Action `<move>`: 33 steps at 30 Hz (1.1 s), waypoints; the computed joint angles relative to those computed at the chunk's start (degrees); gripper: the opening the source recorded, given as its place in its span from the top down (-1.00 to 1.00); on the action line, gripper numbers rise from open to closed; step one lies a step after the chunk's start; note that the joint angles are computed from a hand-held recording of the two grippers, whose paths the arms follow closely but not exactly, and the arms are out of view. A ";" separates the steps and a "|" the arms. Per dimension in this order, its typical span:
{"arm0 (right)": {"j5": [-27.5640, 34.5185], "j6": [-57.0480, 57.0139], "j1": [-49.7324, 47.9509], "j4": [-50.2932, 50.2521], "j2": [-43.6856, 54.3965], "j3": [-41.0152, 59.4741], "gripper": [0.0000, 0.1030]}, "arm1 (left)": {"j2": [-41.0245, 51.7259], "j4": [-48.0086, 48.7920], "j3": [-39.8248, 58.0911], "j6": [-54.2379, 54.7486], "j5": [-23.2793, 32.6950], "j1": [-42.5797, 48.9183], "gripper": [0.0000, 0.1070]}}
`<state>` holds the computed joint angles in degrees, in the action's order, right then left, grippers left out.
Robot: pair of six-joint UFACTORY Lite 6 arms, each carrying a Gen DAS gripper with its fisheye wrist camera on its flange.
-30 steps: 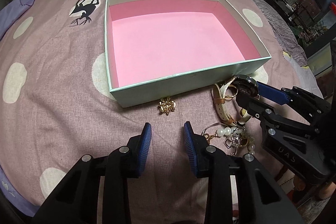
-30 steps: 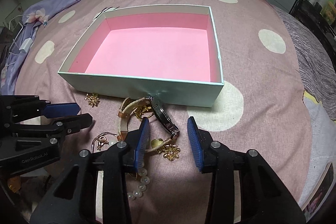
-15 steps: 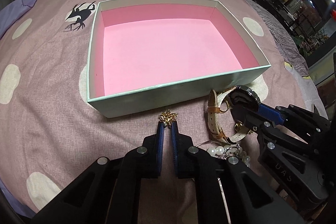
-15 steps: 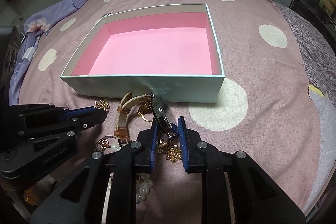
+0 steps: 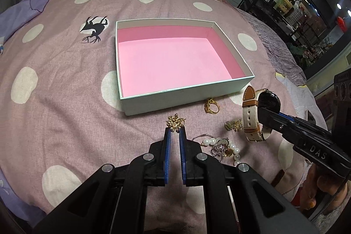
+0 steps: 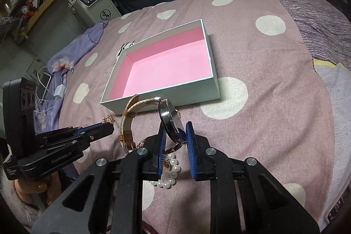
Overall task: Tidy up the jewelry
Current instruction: 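Carry the earring and watch into the pink box and open both tools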
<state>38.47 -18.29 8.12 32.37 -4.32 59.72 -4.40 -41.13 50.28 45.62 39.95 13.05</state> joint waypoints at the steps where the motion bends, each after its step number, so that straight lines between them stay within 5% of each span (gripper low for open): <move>1: 0.56 -0.70 -0.55 0.94 -0.20 0.34 0.66 | -0.23 0.08 0.32 0.24 0.35 0.37 0.86; 11: -0.33 0.37 1.85 -0.90 8.45 12.25 0.76 | 7.66 0.73 13.14 -0.85 -1.49 -2.08 0.86; 19: -1.74 7.80 6.80 -12.88 23.50 29.80 0.76 | 20.55 5.88 24.96 -6.99 -4.21 -4.46 0.86; 33: 0.27 16.85 10.46 -29.39 37.43 41.95 0.76 | 27.65 11.33 28.63 -11.53 -5.81 -6.31 0.86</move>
